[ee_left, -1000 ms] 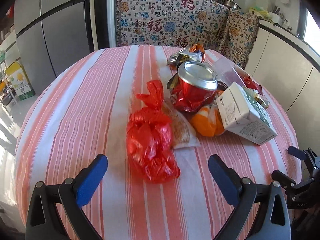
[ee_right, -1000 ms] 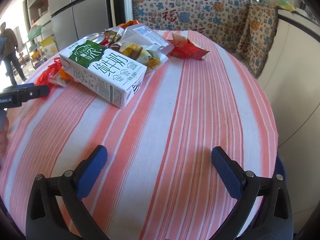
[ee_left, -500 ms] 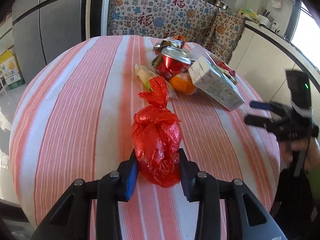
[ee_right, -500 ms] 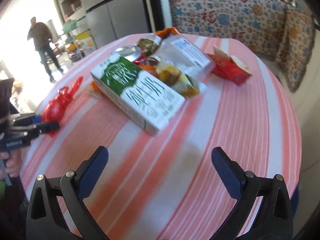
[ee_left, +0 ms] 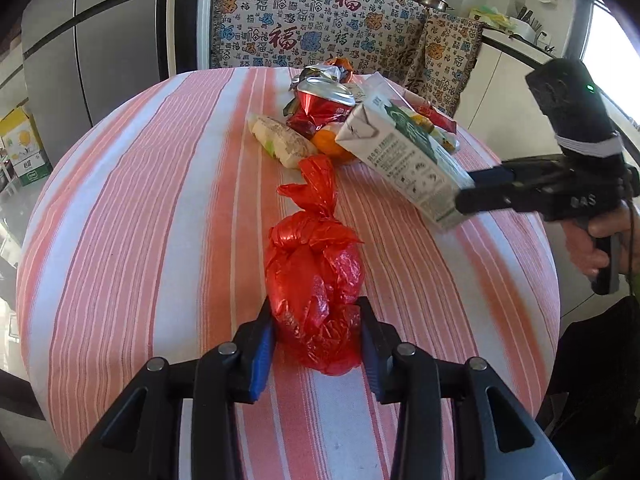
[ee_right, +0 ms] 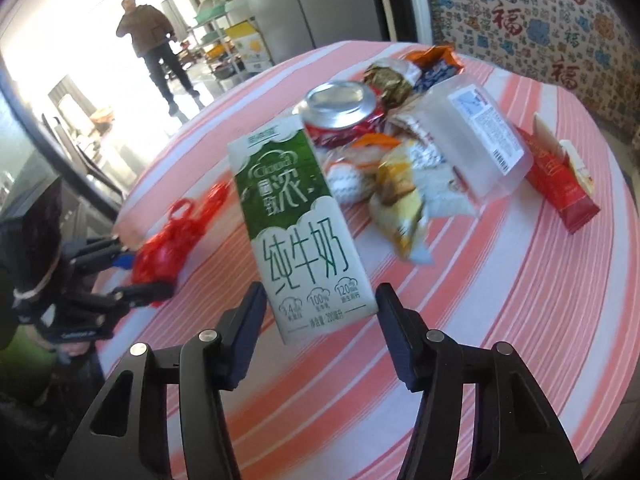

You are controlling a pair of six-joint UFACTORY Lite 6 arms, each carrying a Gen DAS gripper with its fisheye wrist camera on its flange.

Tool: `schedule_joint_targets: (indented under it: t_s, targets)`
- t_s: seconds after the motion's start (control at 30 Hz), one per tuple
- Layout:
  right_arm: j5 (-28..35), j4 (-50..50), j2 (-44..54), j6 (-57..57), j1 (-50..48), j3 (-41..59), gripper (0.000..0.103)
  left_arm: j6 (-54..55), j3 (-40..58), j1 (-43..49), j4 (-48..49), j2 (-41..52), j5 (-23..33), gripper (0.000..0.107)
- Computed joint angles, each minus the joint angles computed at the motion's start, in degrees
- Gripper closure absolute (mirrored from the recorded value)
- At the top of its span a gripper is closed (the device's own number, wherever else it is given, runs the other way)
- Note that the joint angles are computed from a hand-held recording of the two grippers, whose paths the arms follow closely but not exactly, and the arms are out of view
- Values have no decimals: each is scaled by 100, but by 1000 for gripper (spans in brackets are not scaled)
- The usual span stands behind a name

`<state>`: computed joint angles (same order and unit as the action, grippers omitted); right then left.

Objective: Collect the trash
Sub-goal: 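Grasp the red plastic bag with the left tool while the right tool grasps the milk carton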

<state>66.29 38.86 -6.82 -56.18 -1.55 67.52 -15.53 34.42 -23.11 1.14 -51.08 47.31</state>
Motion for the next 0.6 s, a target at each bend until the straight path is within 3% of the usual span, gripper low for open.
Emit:
schedule_joint_targets:
  t_s: [0.03, 0.13, 0.2, 0.3, 0.33, 0.4, 0.43, 0.5, 0.6]
  targets:
    - [-9, -168, -166, 70, 73, -94, 41, -182, -10, -78, 158, 0, 6, 64]
    - [-375, -632, -423, 460, 474, -149, 12, -231, -17, -88, 132, 94, -137, 54]
    - [-724, -834, -491, 699, 823, -167, 9, -506, 57, -277, 323, 276, -219, 47]
    - [-1374, -1150, -129, 1270, 1366, -20, 9, -1071, 176, -676, 838, 560, -246, 47]
    - [-1484, -1201, 12, 1456, 1479, 48, 11, -1174, 187, -766, 956, 569, -222, 47]
    - [-1487, -1188, 99, 1698, 1516, 67, 41, -1335, 202, -894, 1167, 548, -144, 47]
    - [-1524, -1182, 44, 1835, 1504, -3, 51, -1366, 207, -925, 1232, 517, -98, 48]
    - [-1422, -1113, -268, 1981, 1344, -236, 51, -1229, 170, -861, 1110, 409, -61, 70]
    - [-672, -668, -1342, 1805, 276, -1048, 51, -1172, 52, -772, 873, 162, 7, 70]
